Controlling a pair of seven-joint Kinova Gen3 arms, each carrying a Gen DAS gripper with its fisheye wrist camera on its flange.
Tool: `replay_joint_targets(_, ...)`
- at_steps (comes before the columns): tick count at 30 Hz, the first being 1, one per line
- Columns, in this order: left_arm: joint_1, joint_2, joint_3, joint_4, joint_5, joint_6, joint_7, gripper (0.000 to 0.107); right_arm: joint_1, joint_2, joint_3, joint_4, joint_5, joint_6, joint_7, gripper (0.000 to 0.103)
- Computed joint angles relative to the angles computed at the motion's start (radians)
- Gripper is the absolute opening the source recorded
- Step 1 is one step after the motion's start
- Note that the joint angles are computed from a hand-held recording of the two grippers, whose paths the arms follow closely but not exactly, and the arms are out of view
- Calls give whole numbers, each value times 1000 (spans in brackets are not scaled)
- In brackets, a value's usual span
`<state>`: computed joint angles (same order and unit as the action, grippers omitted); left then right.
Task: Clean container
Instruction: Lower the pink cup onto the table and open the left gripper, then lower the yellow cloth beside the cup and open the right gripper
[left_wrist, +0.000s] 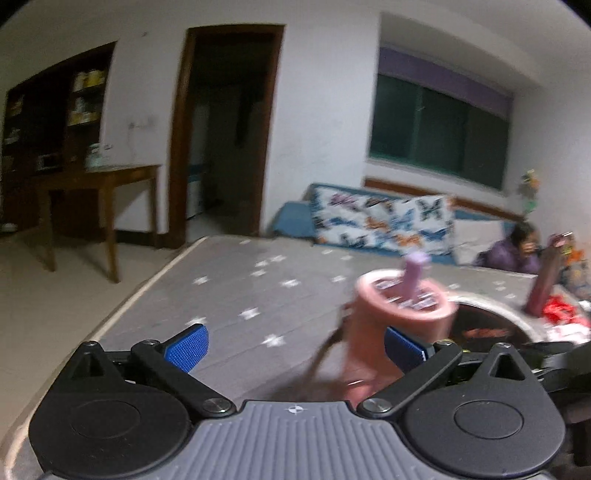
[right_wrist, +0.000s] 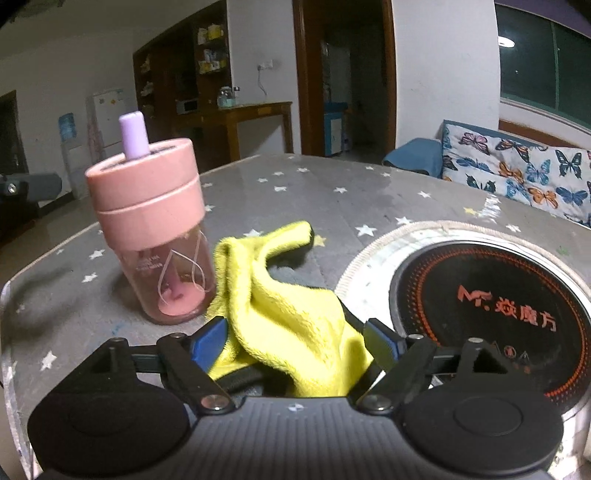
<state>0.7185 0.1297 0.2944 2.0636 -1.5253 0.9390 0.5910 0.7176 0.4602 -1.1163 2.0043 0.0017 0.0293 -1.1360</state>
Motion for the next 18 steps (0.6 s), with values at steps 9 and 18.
replay_joint_targets(9, -60, 43, -59, -29, 104, -61, -38, 103, -89, -17, 97, -7, 3, -11, -37, 89)
replay_joint_targets(18, -91, 90, -103, -86, 172, -90, -119, 103, -155, -28, 167, -22, 8, -11, -82, 93)
